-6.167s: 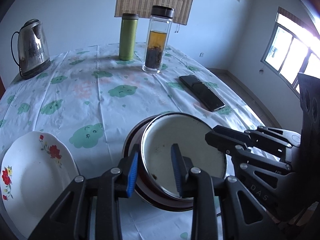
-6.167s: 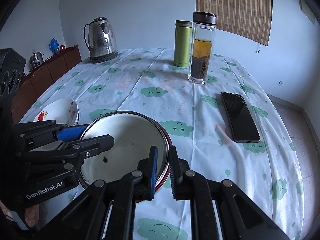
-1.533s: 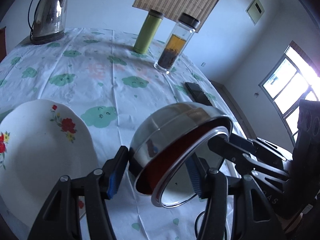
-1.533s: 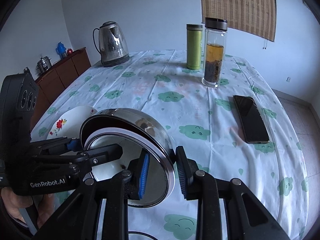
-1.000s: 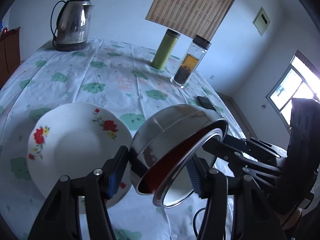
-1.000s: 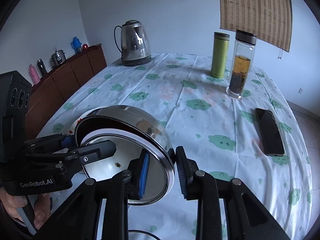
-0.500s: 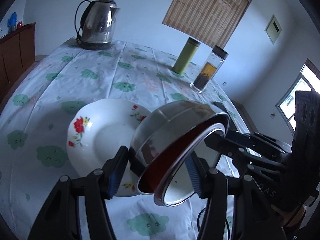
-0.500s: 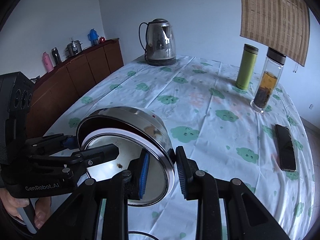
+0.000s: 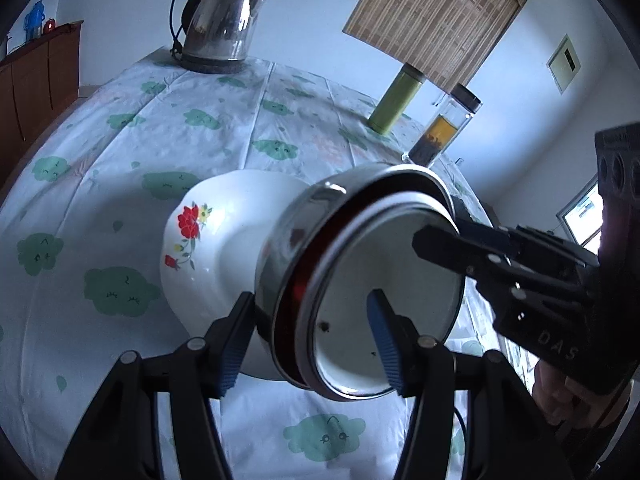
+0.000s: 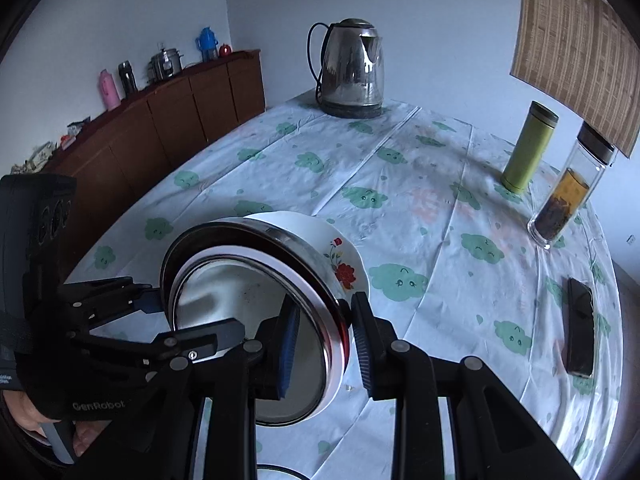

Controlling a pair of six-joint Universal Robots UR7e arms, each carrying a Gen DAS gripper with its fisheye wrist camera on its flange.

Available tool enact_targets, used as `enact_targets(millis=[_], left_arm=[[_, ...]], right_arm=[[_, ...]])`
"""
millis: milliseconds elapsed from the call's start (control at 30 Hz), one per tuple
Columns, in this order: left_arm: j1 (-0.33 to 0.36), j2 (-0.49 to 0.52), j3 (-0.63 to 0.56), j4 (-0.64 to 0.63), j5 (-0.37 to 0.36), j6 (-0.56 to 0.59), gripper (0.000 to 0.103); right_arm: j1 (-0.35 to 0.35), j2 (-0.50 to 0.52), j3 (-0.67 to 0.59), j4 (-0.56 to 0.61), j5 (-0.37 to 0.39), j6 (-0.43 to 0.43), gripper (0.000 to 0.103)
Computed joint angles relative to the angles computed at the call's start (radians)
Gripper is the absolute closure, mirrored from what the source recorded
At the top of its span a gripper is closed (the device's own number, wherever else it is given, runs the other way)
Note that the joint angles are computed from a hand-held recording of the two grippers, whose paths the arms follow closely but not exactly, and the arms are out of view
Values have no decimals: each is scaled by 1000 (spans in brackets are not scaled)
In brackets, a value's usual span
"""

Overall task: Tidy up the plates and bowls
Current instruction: 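Lift the nested bowls with both tools and carry them over the plate stack, then lower the nested bowls onto the pink-flowered plate stack with both tools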

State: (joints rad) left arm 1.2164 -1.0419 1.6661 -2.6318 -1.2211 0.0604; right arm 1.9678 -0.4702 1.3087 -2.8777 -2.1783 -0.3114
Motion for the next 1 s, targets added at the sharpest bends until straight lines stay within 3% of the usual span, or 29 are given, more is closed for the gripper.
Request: enact_targets(millis=[433,1000], left_arm=[[24,27,-34,36,-7,5,47],[41,60,-60,-1,9,52,47]], right_arm=[[-14,71,-132,118,-26,-1,74],[-36,111,-156,89,-23,14,75]])
